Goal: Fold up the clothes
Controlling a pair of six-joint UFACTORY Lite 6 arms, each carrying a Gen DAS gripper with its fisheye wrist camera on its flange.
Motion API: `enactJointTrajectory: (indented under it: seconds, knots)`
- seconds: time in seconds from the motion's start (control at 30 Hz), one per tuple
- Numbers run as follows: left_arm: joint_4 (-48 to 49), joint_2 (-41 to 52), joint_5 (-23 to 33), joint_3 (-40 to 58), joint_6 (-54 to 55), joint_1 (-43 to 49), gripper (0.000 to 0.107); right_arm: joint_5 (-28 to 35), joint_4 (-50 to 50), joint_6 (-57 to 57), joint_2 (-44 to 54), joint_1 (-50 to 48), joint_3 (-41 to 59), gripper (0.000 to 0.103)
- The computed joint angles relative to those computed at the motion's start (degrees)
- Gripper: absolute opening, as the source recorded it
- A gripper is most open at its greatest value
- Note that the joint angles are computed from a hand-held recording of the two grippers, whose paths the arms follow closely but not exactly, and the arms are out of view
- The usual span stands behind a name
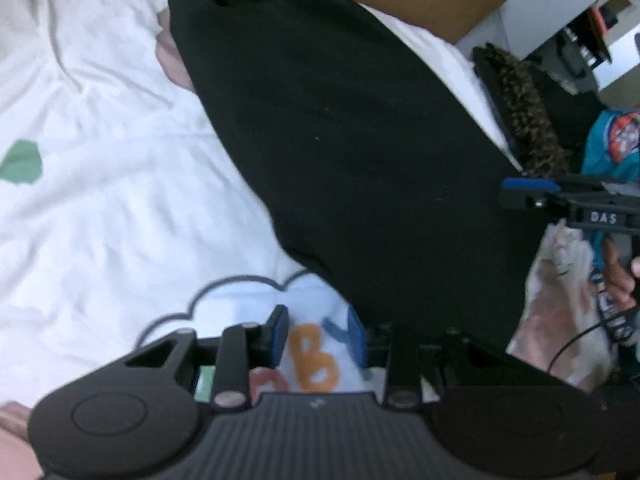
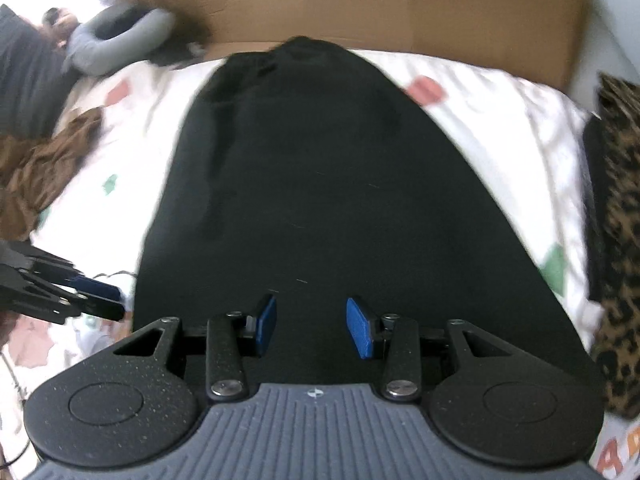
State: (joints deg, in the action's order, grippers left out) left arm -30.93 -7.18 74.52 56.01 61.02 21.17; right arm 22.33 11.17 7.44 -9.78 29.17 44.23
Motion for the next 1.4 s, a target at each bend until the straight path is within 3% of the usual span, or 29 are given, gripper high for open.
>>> enactJointTrajectory:
  seconds: [0.2,0.3,0.47,0.6,0.83,0.93,1.0,1.1,1.2,1.4]
  knots:
    - [-4.7,12.41,5.18,6.71,-3.99,4.02,0.034,1.92,4.24,-2.57,4.08,5.6,5.6,0.046]
    - [-6.92,15.49,4.73,5.6,-7.61,3.73,0.035,2.73,7.56,-5.26,4.95,8.11,6.18,0.046]
    - [-9.31,18.43,5.77,3.79,-11.93,5.61,0.043,4.18,10.29,-9.49,5.59,11.25,6.37,0.046]
    - [-9.93,20.12,3.41,2.03,-14.13,6.45,0.051,3.03,13.82,-11.68,6.39,11.94,5.53,0.046]
    - [-15.12,19.24,3.06,-5.01,-18.04,7.68,0.053,2.22,20.08,-17.08,7.34,13.41,4.31,0.046]
    - [-17.04,19.46,3.86,-7.12,-17.55,10.21,0.047,1.87,21.61,-18.65,7.61,14.29,4.16,0.046]
    - [-17.22,18.13,4.63,-7.59,-17.01,11.6,0.033,1.64,22.19,-19.37,7.9,14.65,4.26,0.046]
    - [-17.5,16.38,7.04,-7.65,-17.1,13.59,0.027,1.5,24.22,-21.52,8.56,14.62,4.54,0.046]
    - [-18.71,15.65,8.28,-7.68,-17.45,13.05,0.026,2.17,27.33,-23.73,10.02,14.45,5.45,0.046]
    - [-20.71,13.76,10.33,-6.93,-18.66,10.91,0.026,1.17,20.8,-17.54,10.14,16.44,6.76,0.05]
